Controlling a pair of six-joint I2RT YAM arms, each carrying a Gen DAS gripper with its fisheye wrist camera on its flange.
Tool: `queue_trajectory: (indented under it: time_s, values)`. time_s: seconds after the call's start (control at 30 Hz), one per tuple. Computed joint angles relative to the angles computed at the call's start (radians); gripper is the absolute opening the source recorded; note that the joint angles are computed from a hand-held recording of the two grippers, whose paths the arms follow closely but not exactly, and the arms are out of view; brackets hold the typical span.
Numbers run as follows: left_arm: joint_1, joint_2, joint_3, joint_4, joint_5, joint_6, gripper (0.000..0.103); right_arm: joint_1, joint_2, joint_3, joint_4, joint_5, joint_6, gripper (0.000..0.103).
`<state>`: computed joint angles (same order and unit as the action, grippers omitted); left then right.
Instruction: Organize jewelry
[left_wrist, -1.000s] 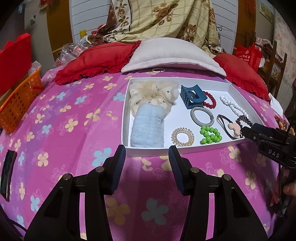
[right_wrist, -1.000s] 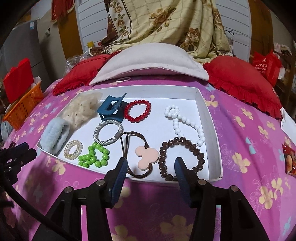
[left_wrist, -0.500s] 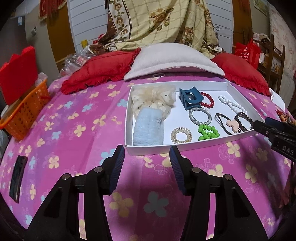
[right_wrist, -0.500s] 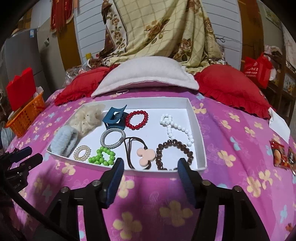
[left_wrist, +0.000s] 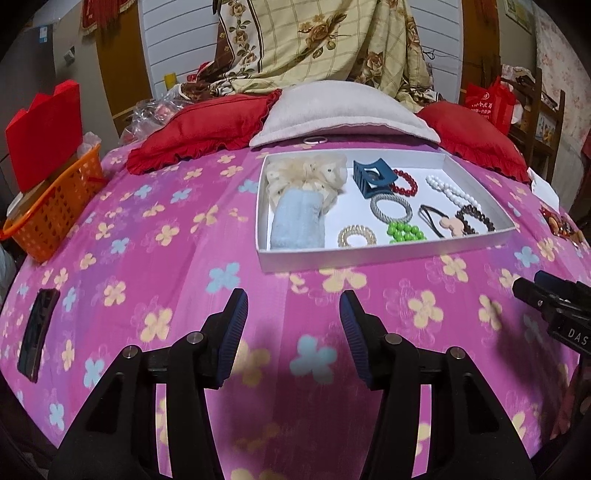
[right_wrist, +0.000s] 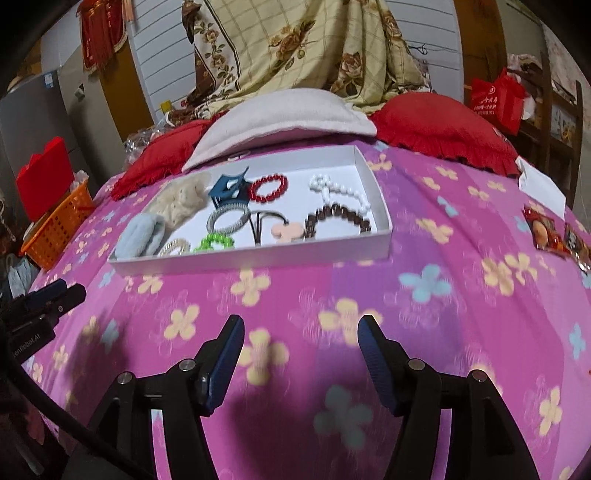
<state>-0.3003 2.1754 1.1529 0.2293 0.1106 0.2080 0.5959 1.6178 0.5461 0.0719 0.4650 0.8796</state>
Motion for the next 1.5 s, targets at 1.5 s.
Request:
queue_trajectory:
  time_s: [1.5]
  values:
    - [0.179, -0.777, -0.716, 0.226, 0.080, -0.110, 0.090, 0.582, -0.039, 0.261, -0.649, 0.391, 0.483, 0.072]
